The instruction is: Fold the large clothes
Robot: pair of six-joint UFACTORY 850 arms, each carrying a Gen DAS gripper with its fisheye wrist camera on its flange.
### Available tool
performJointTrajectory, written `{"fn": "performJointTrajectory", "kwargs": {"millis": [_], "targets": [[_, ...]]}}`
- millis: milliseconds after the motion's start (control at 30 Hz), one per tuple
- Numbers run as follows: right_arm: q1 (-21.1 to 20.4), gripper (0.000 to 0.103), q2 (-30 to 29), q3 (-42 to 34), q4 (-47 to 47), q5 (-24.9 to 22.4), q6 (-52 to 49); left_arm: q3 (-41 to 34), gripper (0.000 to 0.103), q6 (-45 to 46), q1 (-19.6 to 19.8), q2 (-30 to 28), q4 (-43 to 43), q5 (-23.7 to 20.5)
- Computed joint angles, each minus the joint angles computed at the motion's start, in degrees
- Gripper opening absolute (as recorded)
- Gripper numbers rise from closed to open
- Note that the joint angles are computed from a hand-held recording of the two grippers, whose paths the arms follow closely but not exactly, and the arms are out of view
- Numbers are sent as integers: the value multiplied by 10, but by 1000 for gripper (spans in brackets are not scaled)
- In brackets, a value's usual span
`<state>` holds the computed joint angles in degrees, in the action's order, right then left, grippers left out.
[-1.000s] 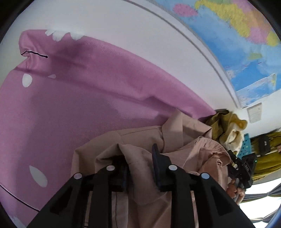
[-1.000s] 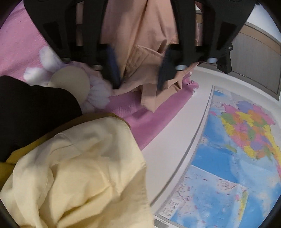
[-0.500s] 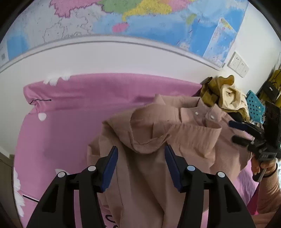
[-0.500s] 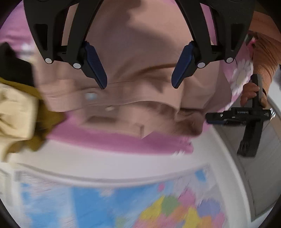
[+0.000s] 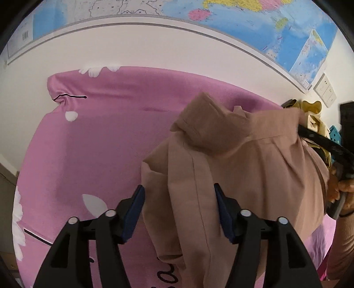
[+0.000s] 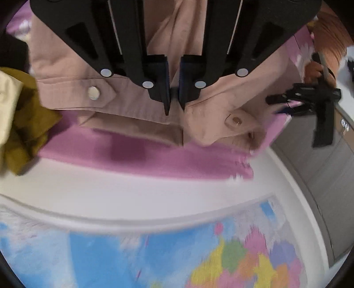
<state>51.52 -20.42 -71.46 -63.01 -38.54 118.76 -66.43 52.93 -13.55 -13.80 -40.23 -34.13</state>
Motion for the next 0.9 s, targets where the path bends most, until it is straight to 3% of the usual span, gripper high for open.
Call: {"fn": "performJointTrajectory", "kwargs": {"millis": [67,133,233,367,500,567,633,700,733,767,833,900], "targets": [[-16,36,-15,-10,74,23,-60,2,68,-3,-4,-2,13,8],[-16,38,-11,0,73,25,-52,5,68,-32,-8,-5,45,22],[21,51,36,50,-20,-1,60,10,68,-19,2,-7,30,12],[114,65,95,103,-54,-133,152,22,69,14,14,2,-1,-1],[201,72,116,136,13,-237,205,44,76,49,22,20,-32,-10],[224,78,112,147,46,-251,233,57,76,69,24,28,-47,-14],[236,80,102,159,56,-230,269,68,76,94,27,33,-68,-21],[242,64,112,193,23,-186,339,73,62,96,25,32,-73,-25],[241,38,114,202,-1,-170,366,75,44,100,23,33,-77,-22],[240,18,118,208,-13,-166,380,80,23,103,19,36,-79,-5],[246,7,137,216,-28,-187,392,71,6,73,19,35,-70,2],[267,5,154,206,-27,-257,374,49,4,32,29,26,-65,-15]]}}
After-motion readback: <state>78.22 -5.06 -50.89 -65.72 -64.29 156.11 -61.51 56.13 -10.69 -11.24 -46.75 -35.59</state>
